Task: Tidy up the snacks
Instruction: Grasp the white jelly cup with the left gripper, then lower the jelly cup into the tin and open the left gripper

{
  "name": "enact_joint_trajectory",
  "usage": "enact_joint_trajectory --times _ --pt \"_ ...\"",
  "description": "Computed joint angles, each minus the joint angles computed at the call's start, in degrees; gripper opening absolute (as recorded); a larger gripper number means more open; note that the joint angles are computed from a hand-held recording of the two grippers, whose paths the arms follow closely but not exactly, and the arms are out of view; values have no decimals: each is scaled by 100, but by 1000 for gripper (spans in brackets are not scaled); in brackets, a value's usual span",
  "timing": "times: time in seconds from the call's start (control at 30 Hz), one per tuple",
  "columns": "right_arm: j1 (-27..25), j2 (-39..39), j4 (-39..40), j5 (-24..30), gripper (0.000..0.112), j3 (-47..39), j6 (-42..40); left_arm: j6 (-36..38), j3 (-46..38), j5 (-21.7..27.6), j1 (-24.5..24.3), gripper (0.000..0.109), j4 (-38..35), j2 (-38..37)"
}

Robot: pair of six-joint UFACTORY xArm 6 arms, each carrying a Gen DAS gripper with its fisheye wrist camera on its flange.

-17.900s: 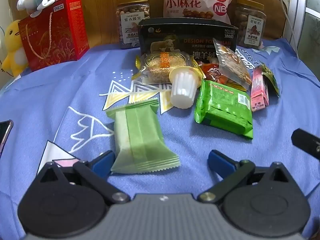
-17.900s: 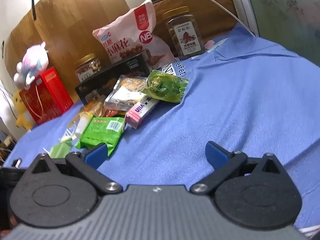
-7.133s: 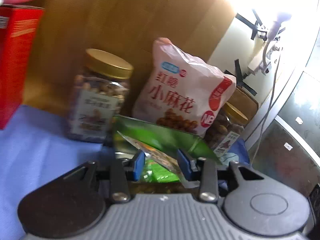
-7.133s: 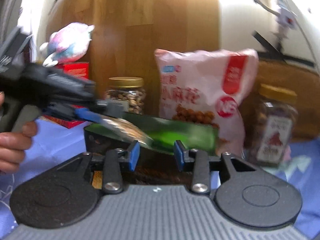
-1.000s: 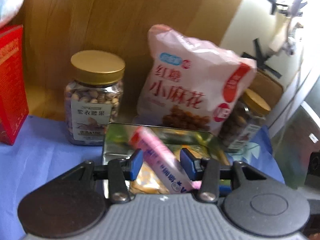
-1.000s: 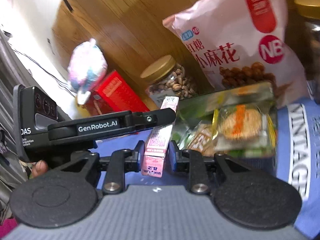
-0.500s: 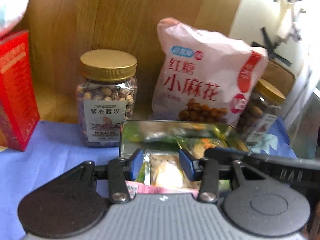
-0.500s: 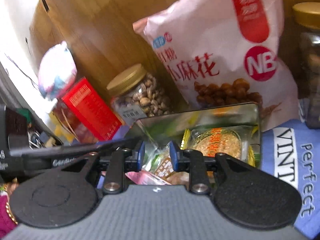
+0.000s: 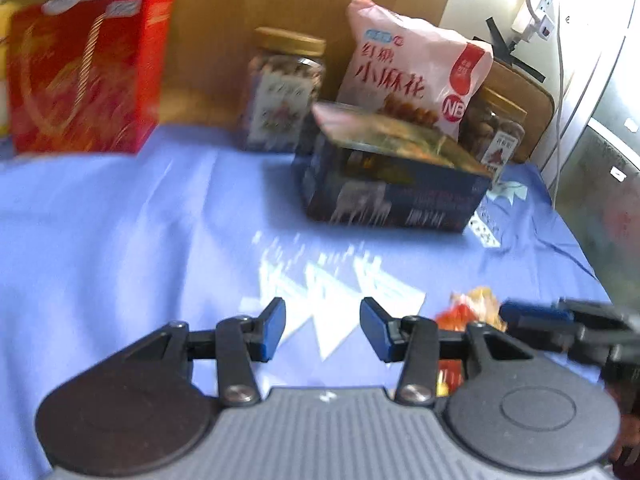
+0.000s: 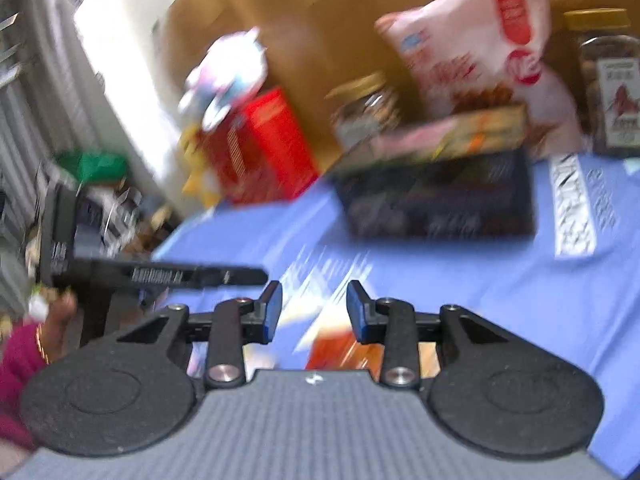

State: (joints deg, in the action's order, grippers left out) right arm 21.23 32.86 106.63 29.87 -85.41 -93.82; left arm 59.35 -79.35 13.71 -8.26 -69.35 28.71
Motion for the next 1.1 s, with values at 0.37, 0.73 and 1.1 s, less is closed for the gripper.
enact_joint_trajectory --times 0.37,0.73,1.1 --pt "638 174 -944 -582 39 -195 156 908 892 1514 399 42 -1670 -649" --pt "738 215 -860 -872 36 -36 -105 689 698 1942 304 35 -1599 -314" --pt "678 600 396 -1389 36 -1131 -1694 1388 -291 1255 27 35 -1558 -119"
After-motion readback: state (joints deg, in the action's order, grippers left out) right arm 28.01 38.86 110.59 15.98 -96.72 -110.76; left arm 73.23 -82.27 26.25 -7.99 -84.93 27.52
